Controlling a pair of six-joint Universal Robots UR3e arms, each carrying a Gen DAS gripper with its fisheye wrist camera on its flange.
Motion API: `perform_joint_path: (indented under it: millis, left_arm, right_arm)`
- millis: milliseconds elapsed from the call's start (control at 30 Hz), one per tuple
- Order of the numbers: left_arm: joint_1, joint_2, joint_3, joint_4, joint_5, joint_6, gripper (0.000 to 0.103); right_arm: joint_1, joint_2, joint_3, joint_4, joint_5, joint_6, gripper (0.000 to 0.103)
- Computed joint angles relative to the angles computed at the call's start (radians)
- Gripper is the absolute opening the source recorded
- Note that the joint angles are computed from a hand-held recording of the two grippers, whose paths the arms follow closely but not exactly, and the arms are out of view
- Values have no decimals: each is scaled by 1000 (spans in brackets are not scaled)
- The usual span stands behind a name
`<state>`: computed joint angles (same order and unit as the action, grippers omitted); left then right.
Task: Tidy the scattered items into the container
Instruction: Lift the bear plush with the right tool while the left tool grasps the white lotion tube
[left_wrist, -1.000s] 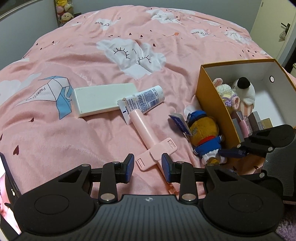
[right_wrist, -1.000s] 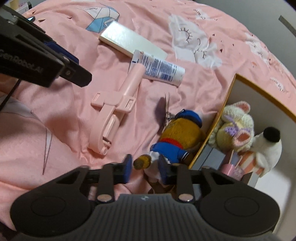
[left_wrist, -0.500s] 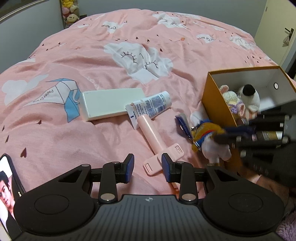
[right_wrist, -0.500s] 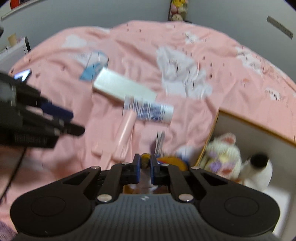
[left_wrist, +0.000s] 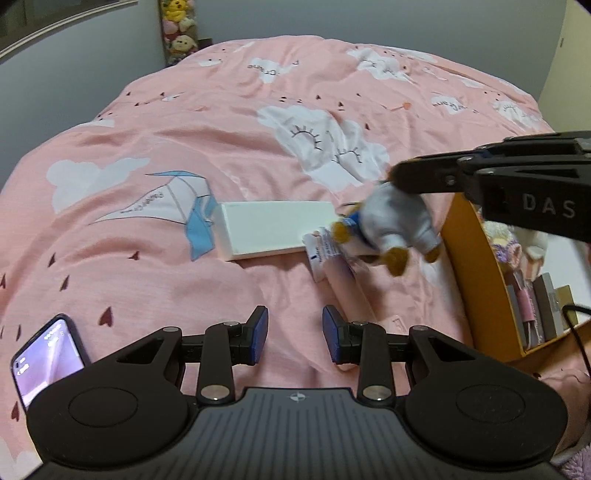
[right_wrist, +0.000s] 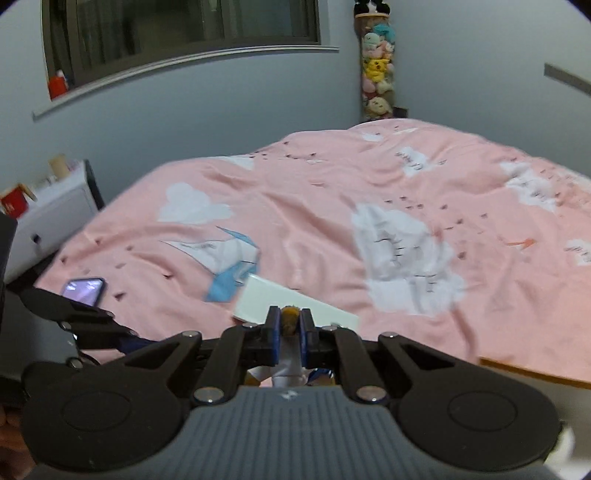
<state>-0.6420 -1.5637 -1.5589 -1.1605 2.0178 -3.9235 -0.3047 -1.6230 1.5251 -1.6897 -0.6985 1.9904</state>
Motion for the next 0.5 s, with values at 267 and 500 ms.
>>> perform_joint_path:
  millis: [267, 500]
  left_arm:
    - [12, 0, -25, 16, -20, 8, 38]
    - [12, -7, -28, 25, -25, 12, 38]
  right_arm:
    - [23, 63, 7, -4, -139, 72, 11]
    - [38, 38, 140, -178, -334, 131, 14]
